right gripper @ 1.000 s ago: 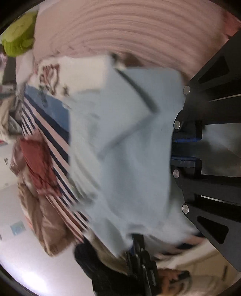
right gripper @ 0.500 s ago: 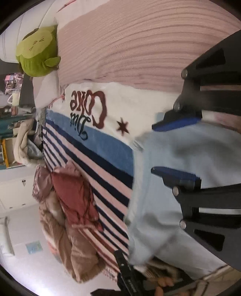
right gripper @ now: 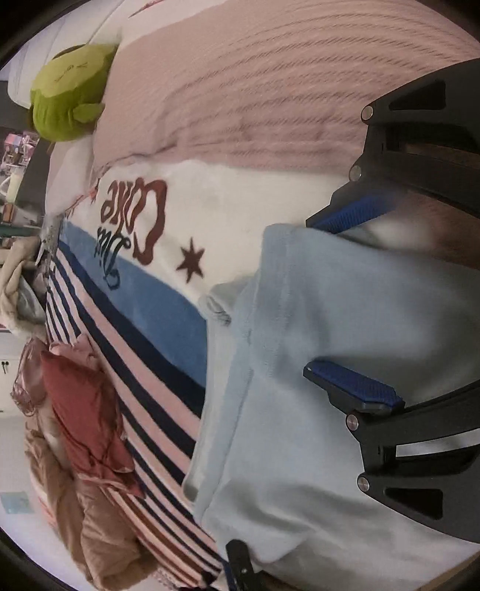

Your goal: Fold small clothes

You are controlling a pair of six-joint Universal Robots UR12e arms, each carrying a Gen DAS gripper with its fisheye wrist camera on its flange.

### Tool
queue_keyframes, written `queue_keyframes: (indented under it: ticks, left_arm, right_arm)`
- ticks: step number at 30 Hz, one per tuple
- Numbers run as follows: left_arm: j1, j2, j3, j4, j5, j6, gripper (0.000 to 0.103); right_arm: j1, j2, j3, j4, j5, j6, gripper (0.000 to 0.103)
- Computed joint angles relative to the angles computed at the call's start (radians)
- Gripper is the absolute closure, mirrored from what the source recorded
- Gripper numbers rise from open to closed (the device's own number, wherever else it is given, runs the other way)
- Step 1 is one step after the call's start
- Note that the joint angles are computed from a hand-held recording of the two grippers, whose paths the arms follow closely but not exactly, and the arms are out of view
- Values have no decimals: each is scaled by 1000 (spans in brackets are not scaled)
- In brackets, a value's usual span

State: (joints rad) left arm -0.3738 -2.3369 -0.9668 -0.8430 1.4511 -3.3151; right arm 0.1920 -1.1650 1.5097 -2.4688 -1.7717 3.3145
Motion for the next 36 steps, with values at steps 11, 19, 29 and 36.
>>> queue_keyframes:
  ticks: [11,19,29,36]
  left_arm:
    - [22,60,-82,66,-109,-13,12]
    - [11,74,-94,20,-88,81,7]
    - [16,-25,19,36,-97,-8,77]
    - [-4,-24,34,24,58,11,75]
  right_arm:
    - [-10,-39,66,-176,37,21,96]
    - [20,-40,55,-200,-134,-5,99]
    - [14,-30,43,-205,-137,-30,99]
    - [-6,-29,32,-123,-76,3,91]
